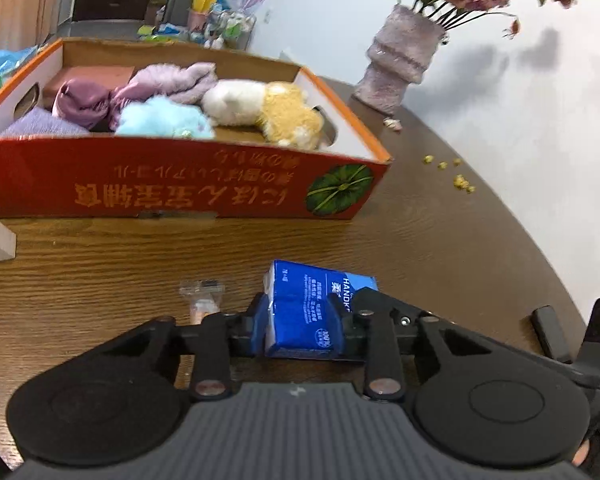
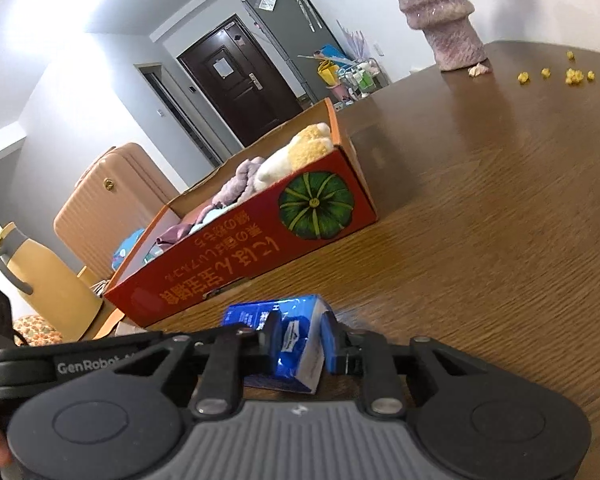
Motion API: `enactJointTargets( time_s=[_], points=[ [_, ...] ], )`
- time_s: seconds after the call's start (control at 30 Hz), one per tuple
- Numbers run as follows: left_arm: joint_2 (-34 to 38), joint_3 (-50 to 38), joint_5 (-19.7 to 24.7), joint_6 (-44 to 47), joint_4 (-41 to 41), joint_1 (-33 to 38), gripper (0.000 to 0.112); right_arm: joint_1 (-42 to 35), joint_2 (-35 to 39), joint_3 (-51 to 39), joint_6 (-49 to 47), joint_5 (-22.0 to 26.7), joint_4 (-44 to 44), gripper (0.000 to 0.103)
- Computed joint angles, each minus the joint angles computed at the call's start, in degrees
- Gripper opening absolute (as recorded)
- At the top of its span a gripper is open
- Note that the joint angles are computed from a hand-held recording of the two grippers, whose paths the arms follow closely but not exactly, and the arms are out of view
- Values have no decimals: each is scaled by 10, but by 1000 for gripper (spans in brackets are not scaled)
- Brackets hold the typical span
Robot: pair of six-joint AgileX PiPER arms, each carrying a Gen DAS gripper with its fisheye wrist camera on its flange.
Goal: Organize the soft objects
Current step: 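Carry the blue tissue pack with the right gripper into the box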
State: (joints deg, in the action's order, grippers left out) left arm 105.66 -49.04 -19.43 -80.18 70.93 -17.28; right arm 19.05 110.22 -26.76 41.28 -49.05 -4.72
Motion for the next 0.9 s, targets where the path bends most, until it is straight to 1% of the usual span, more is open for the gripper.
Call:
enactJointTargets(
  time_s=[0.07,0.13,0.2,0.27,0.33,0.43,0.53,0.67,0.73,0.8,0.9],
  points=[
    [-27,23,-8,32,-28,-1,30,3,-19,17,-6,-9,10,20],
    [-58,55,-16,101,-93,-7,30,9,-52,45,-16,-23,21,19],
    [-95,96,-28,120,-120,-9,30,27,-91,79,-34,-35,43,19],
    [-141,146,-39,158,-169,-16,30,55,-122,112,-51,-50,80,19],
    [-185,189,-40,197,-221,-30,30,92,-153,141,-69,-61,127,19],
    [-230,228,-44,207,-242,-36,30,158,-193,171,-113,-67,212,19],
    [-247,238,-47,182,-219,-30,30,194,-219,185,-138,-69,254,19],
    [-247,205,-30,160,-193,-30,29,186,-233,179,-152,-55,253,19],
    [-225,168,-35,143,-170,-18,28,146,-239,156,-160,-35,213,19],
    [-184,110,-40,72,-107,1,28,101,-234,121,-159,-5,167,19],
    [-114,9,-43,-29,-7,19,28,31,-201,37,-146,52,91,19]
  ],
)
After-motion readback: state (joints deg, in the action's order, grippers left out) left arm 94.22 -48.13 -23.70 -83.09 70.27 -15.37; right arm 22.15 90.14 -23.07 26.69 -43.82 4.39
